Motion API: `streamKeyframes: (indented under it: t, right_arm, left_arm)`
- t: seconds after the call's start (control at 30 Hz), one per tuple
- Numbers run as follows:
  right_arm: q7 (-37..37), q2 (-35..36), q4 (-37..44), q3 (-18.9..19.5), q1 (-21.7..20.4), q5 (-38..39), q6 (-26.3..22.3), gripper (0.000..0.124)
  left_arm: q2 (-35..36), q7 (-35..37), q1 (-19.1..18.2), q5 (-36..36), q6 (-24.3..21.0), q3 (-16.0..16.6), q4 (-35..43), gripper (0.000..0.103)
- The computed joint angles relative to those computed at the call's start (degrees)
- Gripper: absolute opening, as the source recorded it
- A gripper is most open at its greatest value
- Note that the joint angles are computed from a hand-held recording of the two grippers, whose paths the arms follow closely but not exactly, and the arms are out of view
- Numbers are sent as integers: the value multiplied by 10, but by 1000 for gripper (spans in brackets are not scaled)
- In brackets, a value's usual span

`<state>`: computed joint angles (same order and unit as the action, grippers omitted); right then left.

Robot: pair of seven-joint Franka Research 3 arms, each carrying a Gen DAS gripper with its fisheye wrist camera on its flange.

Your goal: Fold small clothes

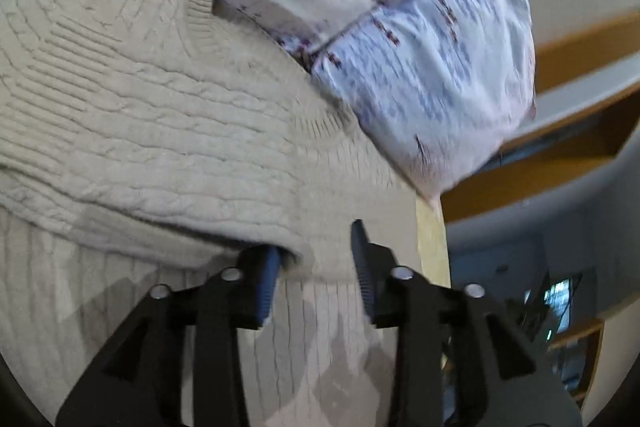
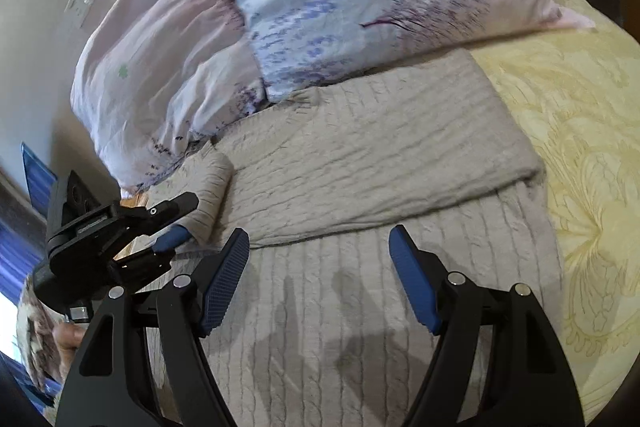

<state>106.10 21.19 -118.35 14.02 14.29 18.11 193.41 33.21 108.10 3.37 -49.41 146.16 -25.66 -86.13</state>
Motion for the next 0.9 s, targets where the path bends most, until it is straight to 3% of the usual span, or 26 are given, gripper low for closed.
streamKeyframes:
  t: [0.03, 0.1, 0.2, 0.27, 0.33, 0.4, 0.47, 0.53, 0.6, 0.77, 0.9]
  right_arm:
    - [-7, -3, 2, -10, 11, -1, -3, 74]
    - [-34, -9, 12, -44, 48, -6, -8, 74]
    - [-102, -8, 42, -123, 138, -13, -18, 73]
    - [-147, 3, 73, -157, 183, -24, -33, 71]
    - [-195, 32, 127, -151, 192, -54, -62, 64]
    - [-220, 66, 181, -181, 231, -78, -95, 56]
    - [-225, 106, 240, -220, 272, -106, -133, 45]
    - [-227, 141, 297, -216, 272, -127, -175, 39]
    - [-240, 180, 362, -182, 250, -141, -219, 39]
    - [-243, 256, 489, -159, 241, -172, -300, 39]
    - [-230, 303, 569, -166, 246, -195, -353, 39]
  left_arm:
    - [-12, 24, 15, -10, -12, -9, -12, 45]
    - [-48, 83, 38, -42, -14, -16, -53, 48]
    - [-112, 141, 44, -62, 29, 11, -118, 48]
    - [-126, 118, 26, -36, 62, 47, -133, 45]
    - [-121, 50, 7, 20, 80, 85, -132, 38]
    - [-109, -6, 4, 70, 76, 103, -124, 29]
    - [-100, -50, -3, 120, 86, 115, -125, 27]
    - [-90, -97, -9, 163, 89, 126, -123, 27]
    - [-90, -98, 11, 164, 89, 110, -128, 23]
    - [-84, -114, 31, 193, 90, 90, -124, 20]
    - [-84, -118, 41, 200, 92, 78, -125, 20]
